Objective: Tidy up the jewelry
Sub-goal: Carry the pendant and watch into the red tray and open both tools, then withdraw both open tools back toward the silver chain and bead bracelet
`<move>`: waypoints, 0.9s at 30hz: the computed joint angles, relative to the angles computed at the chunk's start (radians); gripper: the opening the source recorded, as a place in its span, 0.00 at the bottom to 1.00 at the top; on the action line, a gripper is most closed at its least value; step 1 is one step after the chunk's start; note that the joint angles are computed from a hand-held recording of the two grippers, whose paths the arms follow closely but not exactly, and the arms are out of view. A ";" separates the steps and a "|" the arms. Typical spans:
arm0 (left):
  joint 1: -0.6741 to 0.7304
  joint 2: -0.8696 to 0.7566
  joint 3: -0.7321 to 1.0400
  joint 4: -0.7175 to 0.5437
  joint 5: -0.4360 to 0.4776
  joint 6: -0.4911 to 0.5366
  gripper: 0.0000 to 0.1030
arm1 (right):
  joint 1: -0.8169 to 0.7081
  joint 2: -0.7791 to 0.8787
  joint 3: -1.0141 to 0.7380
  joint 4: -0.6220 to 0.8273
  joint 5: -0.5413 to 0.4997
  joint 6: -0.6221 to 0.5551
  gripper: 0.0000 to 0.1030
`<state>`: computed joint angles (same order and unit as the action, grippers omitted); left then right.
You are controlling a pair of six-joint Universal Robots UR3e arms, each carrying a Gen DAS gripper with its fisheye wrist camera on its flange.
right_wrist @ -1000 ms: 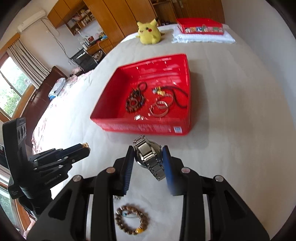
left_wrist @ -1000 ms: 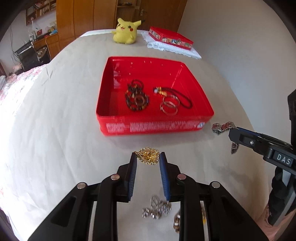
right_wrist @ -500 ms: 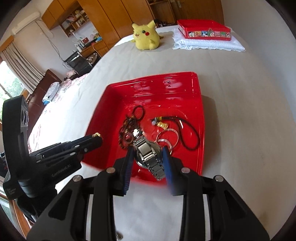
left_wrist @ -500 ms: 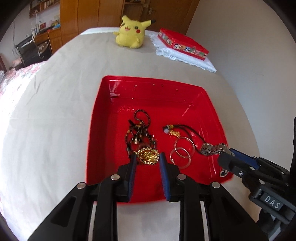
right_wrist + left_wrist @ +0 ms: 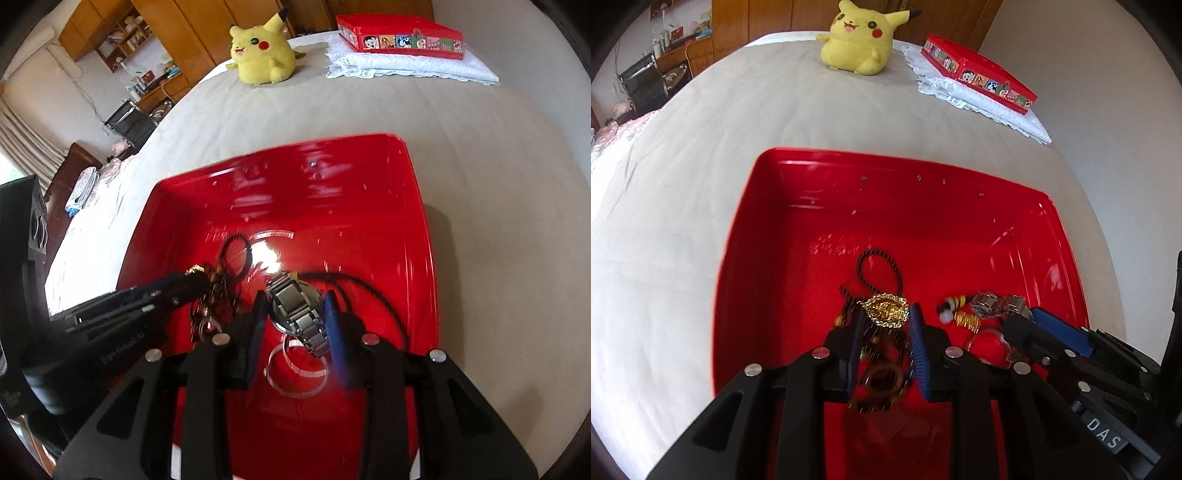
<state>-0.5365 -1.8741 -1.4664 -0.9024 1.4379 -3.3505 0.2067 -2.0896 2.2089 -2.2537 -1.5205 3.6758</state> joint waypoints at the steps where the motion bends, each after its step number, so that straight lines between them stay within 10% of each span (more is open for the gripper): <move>1: 0.003 -0.020 0.024 -0.012 -0.008 0.002 0.24 | 0.000 0.023 -0.011 -0.008 -0.013 -0.004 0.29; 4: 0.000 -0.061 0.069 -0.025 -0.003 0.002 0.41 | 0.013 0.054 -0.017 -0.051 -0.071 -0.002 0.33; 6: -0.002 -0.059 0.059 -0.008 0.007 0.000 0.44 | 0.044 0.046 -0.015 -0.074 -0.143 0.014 0.54; 15: 0.003 0.144 -0.178 0.102 0.038 0.033 0.44 | 0.092 -0.170 0.025 0.023 -0.135 0.014 0.41; 27: -0.146 0.565 -0.566 0.135 0.249 -0.011 0.63 | 0.603 -0.191 -0.038 0.158 -0.390 0.359 0.41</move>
<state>-0.6821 -1.3090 -2.0320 -0.7674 1.6865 -3.3612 0.8096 -2.2806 2.1709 -2.0953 -1.9107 4.0344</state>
